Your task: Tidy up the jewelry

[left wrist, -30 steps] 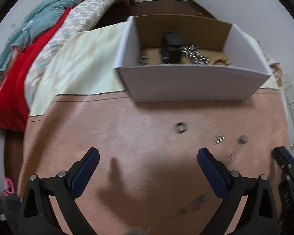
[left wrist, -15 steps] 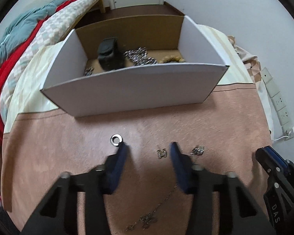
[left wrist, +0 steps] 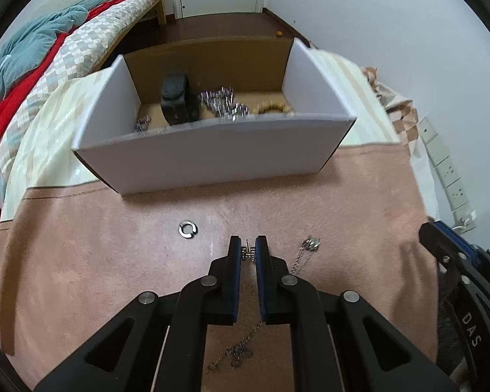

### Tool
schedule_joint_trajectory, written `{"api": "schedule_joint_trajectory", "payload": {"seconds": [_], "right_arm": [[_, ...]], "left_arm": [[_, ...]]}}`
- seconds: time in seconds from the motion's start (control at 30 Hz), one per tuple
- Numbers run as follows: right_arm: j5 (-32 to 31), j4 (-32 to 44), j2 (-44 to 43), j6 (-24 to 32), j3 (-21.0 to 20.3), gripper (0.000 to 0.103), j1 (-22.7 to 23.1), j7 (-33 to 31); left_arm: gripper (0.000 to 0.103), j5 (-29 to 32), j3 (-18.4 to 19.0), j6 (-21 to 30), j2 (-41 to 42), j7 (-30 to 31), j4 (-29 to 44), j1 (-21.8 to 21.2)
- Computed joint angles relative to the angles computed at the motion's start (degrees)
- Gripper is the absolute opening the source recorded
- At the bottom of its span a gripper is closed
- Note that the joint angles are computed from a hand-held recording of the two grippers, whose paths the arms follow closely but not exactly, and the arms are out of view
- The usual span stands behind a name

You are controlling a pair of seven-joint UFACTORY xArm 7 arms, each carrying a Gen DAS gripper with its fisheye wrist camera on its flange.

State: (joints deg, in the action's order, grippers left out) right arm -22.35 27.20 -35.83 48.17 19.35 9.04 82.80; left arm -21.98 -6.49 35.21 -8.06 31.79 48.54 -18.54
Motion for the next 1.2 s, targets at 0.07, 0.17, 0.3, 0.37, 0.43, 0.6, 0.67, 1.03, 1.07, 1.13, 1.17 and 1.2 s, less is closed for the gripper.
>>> {"api": "schedule_joint_trajectory", "payload": {"seconds": [0.07, 0.17, 0.3, 0.37, 0.43, 0.6, 0.67, 1.03, 1.07, 1.13, 1.17, 1.2], "right_arm": [[0.03, 0.5, -0.64, -0.45, -0.59, 0.014, -0.04, -0.53], [-0.35, 2.03, -1.09, -2.33, -1.72, 0.014, -0.97, -2.1], [-0.93, 5.72, 1.94, -8.67, -4.34, 0.014, -3.48, -6.51], [0.38, 7.81, 5.12, -14.49, -7.34, 0.014, -4.19, -10.6], [2.92, 10.39, 8.87, -18.22, -9.92, 0.014, -4.31, -15.69], [10.28, 19.35, 20.39, -20.68, -14.23, 0.014, -4.0, -28.68], [15.08, 22.78, 24.59, -19.83, -15.96, 0.014, -3.1, -34.72], [23.54, 32.08, 34.21, -13.77, -17.16, 0.018, -4.32, -46.9], [23.53, 32.05, 34.07, -13.79, -17.18, 0.02, -4.44, -46.74], [23.82, 31.45, 33.38, -13.95, -17.23, 0.023, -4.66, -46.65], [23.13, 31.16, 32.93, -13.8, -17.19, 0.023, -4.79, -45.94], [22.53, 30.97, 32.5, -13.61, -17.13, 0.023, -4.9, -45.36]], "left_arm": [[0.006, -1.44, 0.61, 1.75, -0.62, 0.82, 1.54, 0.09], [0.006, -3.47, 1.55, 5.18, -0.14, 1.75, 5.93, 0.7], [0.006, -4.58, 1.9, 10.4, 5.01, 0.9, 16.14, 2.53], [0.006, -4.67, 1.56, 12.89, 8.47, 0.18, 21.37, 3.69], [0.006, -3.2, 0.96, 14.12, 12.92, -1.57, 27.46, 4.64], [0.006, 2.76, -0.37, 14.96, 21.77, -5.86, 38.29, 5.71], [0.006, 4.72, -0.73, 16.5, 24.57, -7.07, 41.75, 5.92], [0.046, 15.23, 0.0, 19.33, 30.57, -16.44, 49.32, 4.46], [0.055, 15.15, -0.13, 18.46, 30.1, -16.47, 48.7, 4.7], [0.071, 14.87, -0.3, 16.65, 29.02, -16.51, 47.32, 5.18], [0.071, 14.7, -0.41, 16.61, 28.95, -16.46, 47.38, 5.37], [0.071, 14.7, -0.42, 16.74, 28.82, -16.52, 47.39, 5.51]]}}
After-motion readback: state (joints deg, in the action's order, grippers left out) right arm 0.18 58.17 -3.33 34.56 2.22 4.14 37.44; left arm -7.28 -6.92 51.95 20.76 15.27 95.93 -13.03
